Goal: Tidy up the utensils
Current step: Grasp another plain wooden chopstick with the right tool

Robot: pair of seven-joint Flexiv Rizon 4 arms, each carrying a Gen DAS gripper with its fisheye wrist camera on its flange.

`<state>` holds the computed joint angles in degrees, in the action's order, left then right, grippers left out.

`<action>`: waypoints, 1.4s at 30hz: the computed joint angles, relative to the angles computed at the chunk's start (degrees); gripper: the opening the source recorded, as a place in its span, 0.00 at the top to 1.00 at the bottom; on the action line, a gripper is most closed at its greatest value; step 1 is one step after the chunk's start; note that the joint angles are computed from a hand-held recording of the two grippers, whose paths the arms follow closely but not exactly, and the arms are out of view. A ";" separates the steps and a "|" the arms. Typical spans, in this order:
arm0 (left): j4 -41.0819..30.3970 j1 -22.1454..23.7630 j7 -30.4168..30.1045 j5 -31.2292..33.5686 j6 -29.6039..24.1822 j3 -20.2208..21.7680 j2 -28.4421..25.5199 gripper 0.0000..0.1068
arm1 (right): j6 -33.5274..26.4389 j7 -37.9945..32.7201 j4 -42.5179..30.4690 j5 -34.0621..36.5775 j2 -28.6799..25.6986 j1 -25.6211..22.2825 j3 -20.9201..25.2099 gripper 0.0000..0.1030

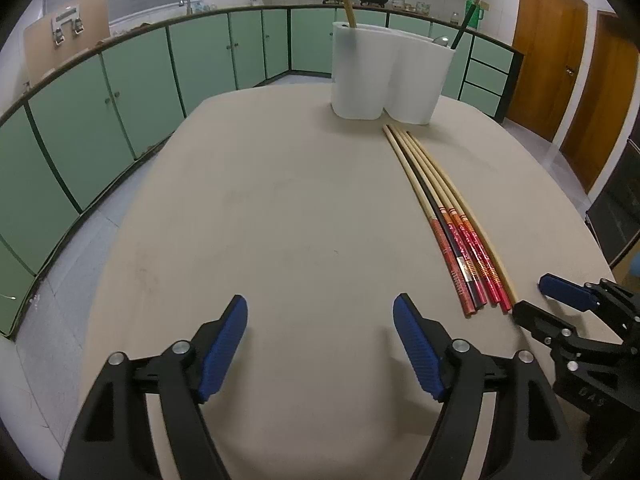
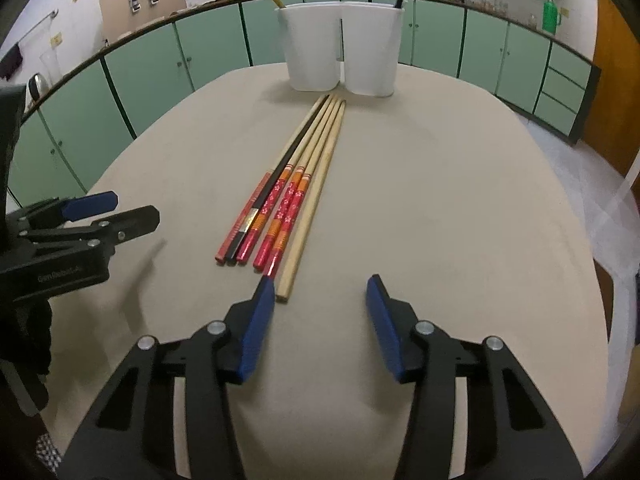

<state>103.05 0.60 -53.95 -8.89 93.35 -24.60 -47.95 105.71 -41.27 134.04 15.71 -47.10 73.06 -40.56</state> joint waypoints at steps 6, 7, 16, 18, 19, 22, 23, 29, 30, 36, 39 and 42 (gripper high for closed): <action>0.14 0.20 0.23 0.13 -0.21 -0.55 -0.25 0.29 | -1.33 0.31 -0.63 -0.45 -0.78 0.79 -1.22 0.61; 0.32 0.29 0.26 0.17 -0.11 -0.69 -0.30 0.29 | -1.68 0.48 -0.77 -0.67 -0.92 0.91 -1.49 0.61; 1.10 0.59 1.39 0.26 -1.56 -2.45 -0.40 0.26 | 0.76 2.19 -0.23 -0.26 0.04 -1.68 0.56 0.94; 1.45 0.86 1.91 0.10 -2.10 -3.41 -0.46 0.26 | 3.05 1.59 0.17 0.46 0.95 -4.02 2.90 0.94; 1.62 1.06 2.19 0.01 -2.28 -3.87 -0.48 0.26 | 2.97 1.16 0.49 1.06 1.05 -3.82 2.77 0.94; 1.68 0.22 2.81 -0.09 -2.40 -3.92 -0.53 0.26 | 2.11 0.24 1.26 2.15 0.74 -2.15 1.35 0.94; 1.50 -0.38 2.87 -0.13 -2.39 -3.50 -0.58 0.26 | 2.13 0.18 1.56 2.42 0.76 -2.02 1.24 0.94; -0.05 -3.90 2.33 -0.57 -2.08 -0.38 -0.96 0.26 | 2.88 -0.25 1.86 3.34 0.88 -2.83 2.08 0.94; -0.14 -4.02 2.24 -0.61 -1.97 -0.24 -1.01 0.26 | 2.75 -0.34 1.78 3.36 0.80 -2.78 2.00 0.94; 0.31 -4.26 1.40 -0.55 -1.09 0.87 -0.58 0.26 | 2.82 -0.64 1.44 3.43 0.75 -3.35 2.39 0.94; 0.33 -4.60 0.26 -0.72 -0.64 2.20 -0.25 0.26 | 2.85 -0.84 1.51 3.43 0.77 -3.39 2.41 0.94; 0.42 -4.27 -0.09 -0.40 -0.39 2.12 -0.25 0.26 | 2.30 -0.83 1.42 3.42 0.58 -2.82 1.93 0.93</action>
